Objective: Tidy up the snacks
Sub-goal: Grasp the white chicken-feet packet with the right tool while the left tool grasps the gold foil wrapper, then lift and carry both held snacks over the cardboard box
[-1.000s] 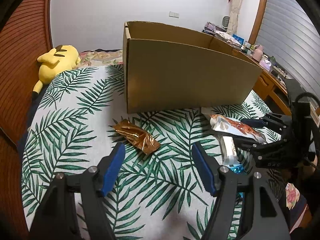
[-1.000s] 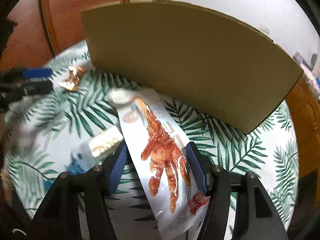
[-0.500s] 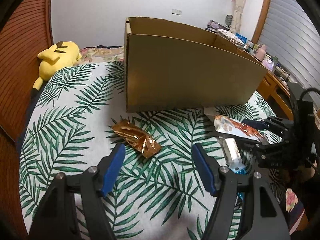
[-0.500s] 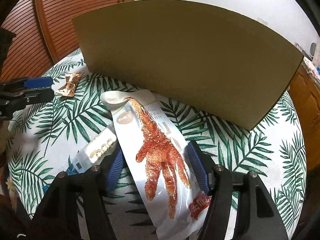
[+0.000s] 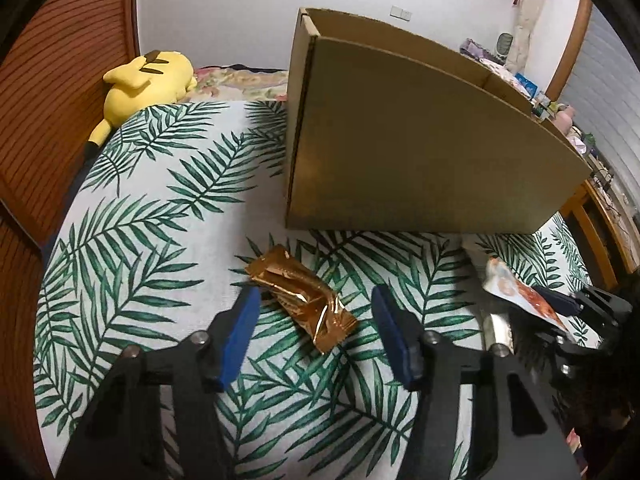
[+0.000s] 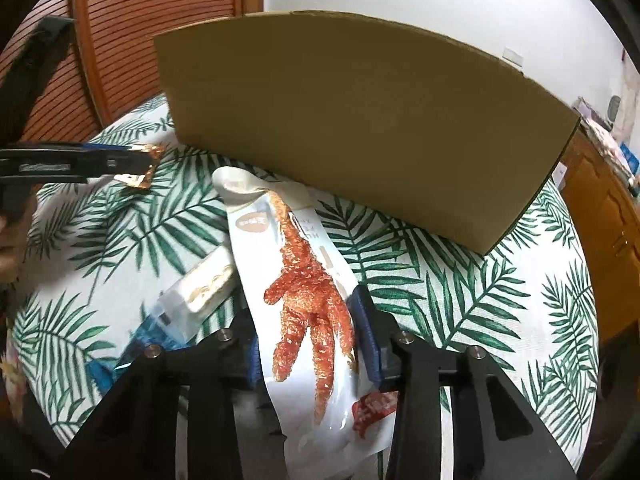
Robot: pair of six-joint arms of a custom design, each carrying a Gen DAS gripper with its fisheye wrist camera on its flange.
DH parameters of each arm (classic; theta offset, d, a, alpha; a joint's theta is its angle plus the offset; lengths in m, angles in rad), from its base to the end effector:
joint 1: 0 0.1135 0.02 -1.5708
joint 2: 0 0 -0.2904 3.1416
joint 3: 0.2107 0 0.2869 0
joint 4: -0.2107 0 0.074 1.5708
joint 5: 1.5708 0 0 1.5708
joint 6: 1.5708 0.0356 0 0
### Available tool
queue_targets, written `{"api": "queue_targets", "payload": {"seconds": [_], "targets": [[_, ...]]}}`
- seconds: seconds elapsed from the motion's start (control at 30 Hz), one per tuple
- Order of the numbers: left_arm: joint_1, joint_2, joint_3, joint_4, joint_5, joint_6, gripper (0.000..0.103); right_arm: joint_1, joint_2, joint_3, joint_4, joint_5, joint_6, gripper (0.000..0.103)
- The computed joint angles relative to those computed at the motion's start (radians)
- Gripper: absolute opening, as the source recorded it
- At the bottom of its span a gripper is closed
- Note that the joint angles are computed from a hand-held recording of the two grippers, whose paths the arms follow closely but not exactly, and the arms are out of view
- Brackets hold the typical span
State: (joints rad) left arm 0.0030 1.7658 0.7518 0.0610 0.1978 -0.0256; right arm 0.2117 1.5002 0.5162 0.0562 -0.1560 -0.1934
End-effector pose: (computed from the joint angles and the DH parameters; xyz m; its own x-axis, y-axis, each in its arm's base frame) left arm 0.3386 -0.0060 0.1032 -0.8177 -0.0275 -0.5750 0.0900 0.9805 -0.1750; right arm 0.2631 0.0622 0.1154 -0.7105 -0.3469 -0.6123 -0.4434 0.8963 0.0068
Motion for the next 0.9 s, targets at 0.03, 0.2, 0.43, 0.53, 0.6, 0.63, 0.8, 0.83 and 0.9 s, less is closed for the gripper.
{"api": "queue_targets", "payload": {"seconds": [0.03, 0.2, 0.43, 0.53, 0.6, 0.63, 0.8, 0.83, 0.9], "targets": [[-0.004, 0.007, 0.003, 0.001, -0.006, -0.001, 0.054, -0.008, -0.022, -0.004, -0.011, -0.010, -0.003, 0.032], [-0.028, 0.038, 0.024, 0.000, -0.034, -0.001, 0.053, -0.067, -0.105, -0.013, -0.073, -0.068, -0.014, 0.028], [-0.035, 0.042, 0.009, 0.017, -0.056, 0.011, 0.027, -0.132, -0.204, -0.033, -0.136, -0.135, -0.030, 0.028], [-0.035, 0.031, -0.008, 0.023, -0.053, 0.025, 0.019, -0.140, -0.235, -0.046, -0.152, -0.148, -0.028, 0.028], [-0.033, 0.020, -0.020, 0.028, -0.046, 0.032, 0.018, -0.128, -0.229, -0.045, -0.145, -0.140, -0.015, 0.028], [-0.031, 0.016, -0.025, 0.028, -0.042, 0.034, 0.018, -0.129, -0.234, -0.050, -0.146, -0.141, -0.014, 0.028], [-0.021, -0.009, -0.049, 0.028, -0.024, 0.031, 0.018, -0.137, -0.253, -0.065, -0.157, -0.146, -0.016, 0.028], [-0.019, -0.019, -0.056, 0.027, -0.020, 0.031, 0.018, -0.140, -0.254, -0.065, -0.160, -0.149, -0.017, 0.028], [-0.012, -0.033, -0.065, 0.026, -0.005, 0.034, 0.018, -0.144, -0.262, -0.067, -0.166, -0.152, -0.017, 0.028]]}}
